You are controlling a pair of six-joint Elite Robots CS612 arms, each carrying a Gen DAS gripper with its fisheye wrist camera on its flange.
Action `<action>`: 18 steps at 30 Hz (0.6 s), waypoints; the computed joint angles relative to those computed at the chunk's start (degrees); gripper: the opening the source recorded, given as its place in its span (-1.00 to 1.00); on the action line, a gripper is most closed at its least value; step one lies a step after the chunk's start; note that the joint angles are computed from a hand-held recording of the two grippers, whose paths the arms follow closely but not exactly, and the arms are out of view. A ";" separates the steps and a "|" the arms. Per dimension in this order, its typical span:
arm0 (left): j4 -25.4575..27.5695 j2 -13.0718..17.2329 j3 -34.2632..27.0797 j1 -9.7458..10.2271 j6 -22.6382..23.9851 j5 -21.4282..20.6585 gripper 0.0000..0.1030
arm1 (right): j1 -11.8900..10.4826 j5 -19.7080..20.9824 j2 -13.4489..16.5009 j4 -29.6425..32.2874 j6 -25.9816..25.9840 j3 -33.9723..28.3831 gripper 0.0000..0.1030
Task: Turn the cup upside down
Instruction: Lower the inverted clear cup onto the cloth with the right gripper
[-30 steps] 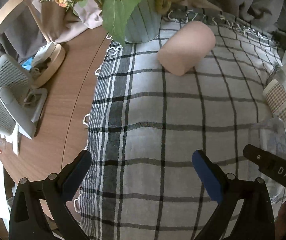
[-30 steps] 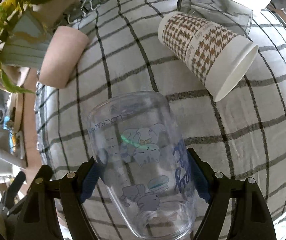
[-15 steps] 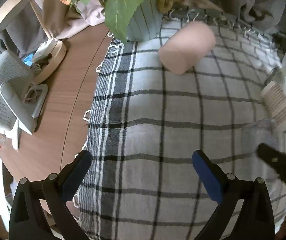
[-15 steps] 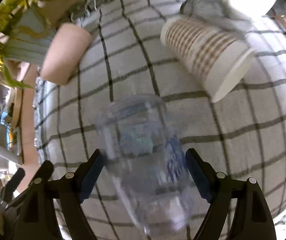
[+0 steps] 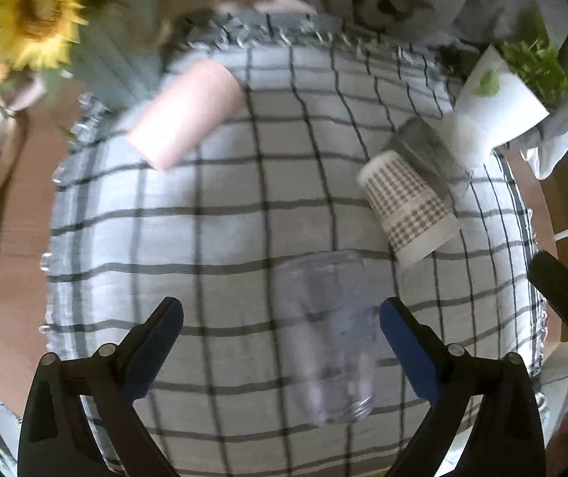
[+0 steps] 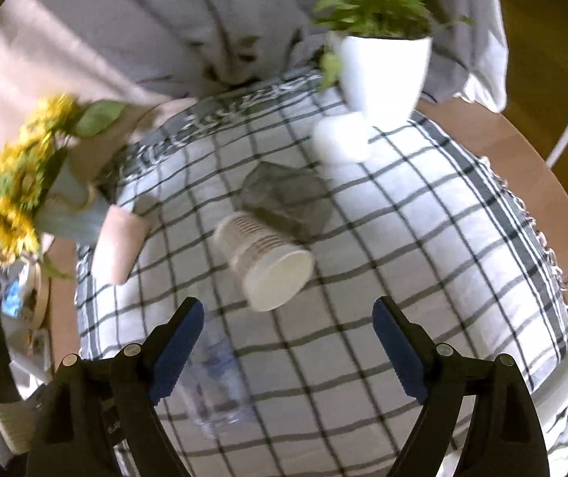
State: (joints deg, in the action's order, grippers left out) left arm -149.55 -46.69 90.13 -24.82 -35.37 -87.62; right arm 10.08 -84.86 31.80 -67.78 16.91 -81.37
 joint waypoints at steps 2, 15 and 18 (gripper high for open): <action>2.19 1.35 -1.96 0.65 -0.47 -3.31 0.87 | -0.37 0.11 0.08 -0.08 0.53 0.24 0.68; 11.01 6.69 -9.40 1.52 -4.25 -10.63 0.37 | -1.44 1.27 0.69 1.59 -0.50 -0.17 0.68; 9.85 6.34 -8.87 1.18 -4.72 -9.51 0.38 | -1.65 1.40 0.71 2.25 -0.69 0.01 0.68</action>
State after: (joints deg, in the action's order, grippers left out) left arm -139.70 -40.35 81.25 -23.64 -40.09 -97.12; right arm 8.43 -83.46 32.52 -65.53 16.22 -81.36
